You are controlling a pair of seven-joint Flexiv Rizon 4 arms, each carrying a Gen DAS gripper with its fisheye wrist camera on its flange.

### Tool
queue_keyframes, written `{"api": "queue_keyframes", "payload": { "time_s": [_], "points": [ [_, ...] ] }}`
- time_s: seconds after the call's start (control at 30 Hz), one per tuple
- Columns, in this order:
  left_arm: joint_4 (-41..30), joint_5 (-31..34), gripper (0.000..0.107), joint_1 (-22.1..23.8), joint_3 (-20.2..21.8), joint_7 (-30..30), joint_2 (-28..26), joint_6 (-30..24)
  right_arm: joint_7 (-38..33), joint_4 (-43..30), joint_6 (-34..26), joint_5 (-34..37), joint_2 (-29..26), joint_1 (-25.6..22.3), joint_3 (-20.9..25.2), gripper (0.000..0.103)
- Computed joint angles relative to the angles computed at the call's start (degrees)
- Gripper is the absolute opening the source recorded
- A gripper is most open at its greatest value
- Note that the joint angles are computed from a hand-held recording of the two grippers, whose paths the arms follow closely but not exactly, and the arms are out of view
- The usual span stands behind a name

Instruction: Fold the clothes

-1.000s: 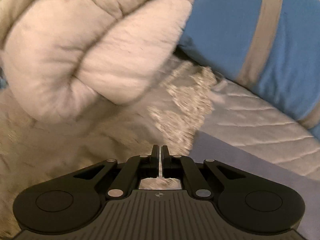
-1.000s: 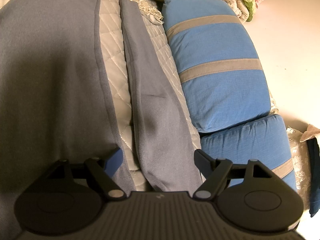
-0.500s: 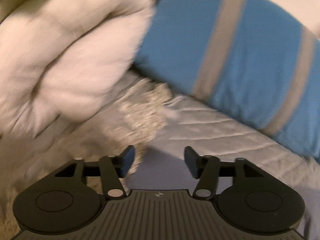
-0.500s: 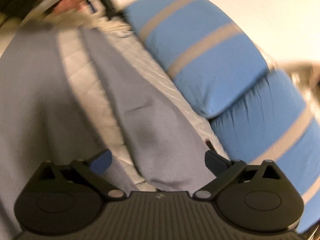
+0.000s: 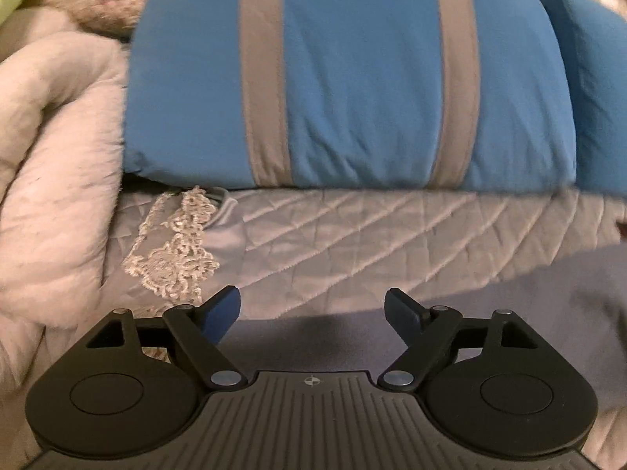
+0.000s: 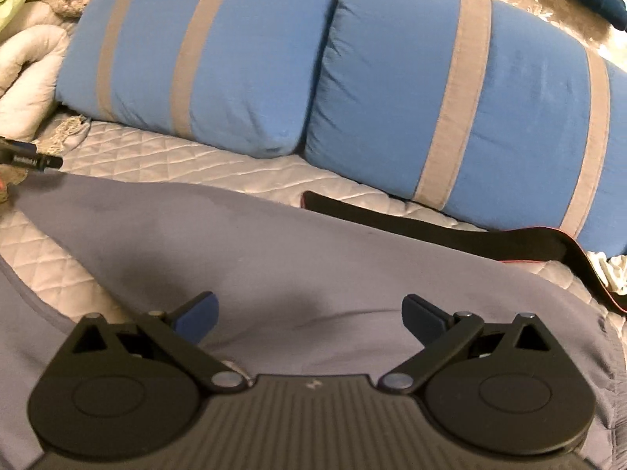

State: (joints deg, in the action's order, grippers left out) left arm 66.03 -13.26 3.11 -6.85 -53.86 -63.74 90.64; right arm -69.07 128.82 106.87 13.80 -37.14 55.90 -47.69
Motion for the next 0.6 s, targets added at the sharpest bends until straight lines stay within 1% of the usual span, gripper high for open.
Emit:
{"api": "queue_keyframes", "payload": {
  "time_s": [0.03, 0.07, 0.1, 0.17, 0.2, 0.23, 0.3, 0.4, 0.43, 0.5, 0.53, 0.57, 0.6],
  "points": [
    [-0.7, 0.9, 0.080, 0.1, 0.0, 1.4, -0.4, -1.0, -0.3, 0.1, 0.4, -0.3, 0.6, -1.1, 1.0, 0.103],
    [-1.1, 2.0, 0.080, 1.0, -1.4, 4.0, -0.5, -2.6, -0.8, 0.2, 0.9, -0.8, 1.4, -2.5, 2.3, 0.103],
    [-1.3, 3.3, 0.080, 2.7, -3.9, 8.0, -0.5, -4.9, -1.5, 0.4, 1.4, -1.1, 2.3, -3.9, 3.7, 0.103],
    [-1.5, 4.9, 0.080, 6.2, -9.4, 17.7, -0.7, -9.5, -3.2, 0.9, 3.2, -1.3, 3.6, -6.8, 6.3, 0.103],
    [-2.0, 5.1, 0.080, 7.2, -10.8, 21.4, -1.1, -11.3, -4.2, 1.1, 4.3, -1.1, 4.3, -8.4, 7.8, 0.103],
    [-3.2, 4.7, 0.081, 7.1, -10.6, 22.9, -1.8, -11.9, -5.2, 1.3, 5.5, -1.0, 4.9, -10.1, 9.4, 0.103],
    [-6.8, 2.5, 0.080, 6.0, -8.2, 22.8, -3.1, -16.7, -7.2, 1.7, 7.7, -1.0, 6.2, -14.1, 13.0, 0.103],
    [-11.2, -0.7, 0.080, 6.3, -8.6, 25.8, -5.2, -21.2, -9.9, 2.6, 10.3, -2.6, 8.9, -21.8, 19.5, 0.103],
    [-13.8, -1.6, 0.080, 5.7, -7.5, 25.8, -6.2, -23.5, -10.6, 3.1, 11.1, -3.2, 9.8, -24.7, 21.7, 0.103],
    [-20.7, -3.6, 0.080, 4.4, -4.4, 24.2, -8.7, -31.9, -11.5, 4.0, 12.4, -5.1, 11.6, -31.0, 26.6, 0.103],
    [-24.0, -4.5, 0.078, 4.0, -3.1, 23.2, -9.8, -36.1, -11.9, 4.6, 13.1, -6.8, 12.5, -35.0, 29.5, 0.103],
    [-26.5, -5.3, 0.068, 3.9, -2.5, 22.5, -10.7, -39.6, -11.5, 5.7, 13.7, -9.4, 13.2, -37.6, 30.6, 0.103],
    [-28.7, -5.8, 0.063, 3.8, -2.1, 22.1, -11.4, -42.6, -13.3, 6.2, 13.1, -9.1, 14.0, -38.7, 30.8, 0.103]
  ]
}}
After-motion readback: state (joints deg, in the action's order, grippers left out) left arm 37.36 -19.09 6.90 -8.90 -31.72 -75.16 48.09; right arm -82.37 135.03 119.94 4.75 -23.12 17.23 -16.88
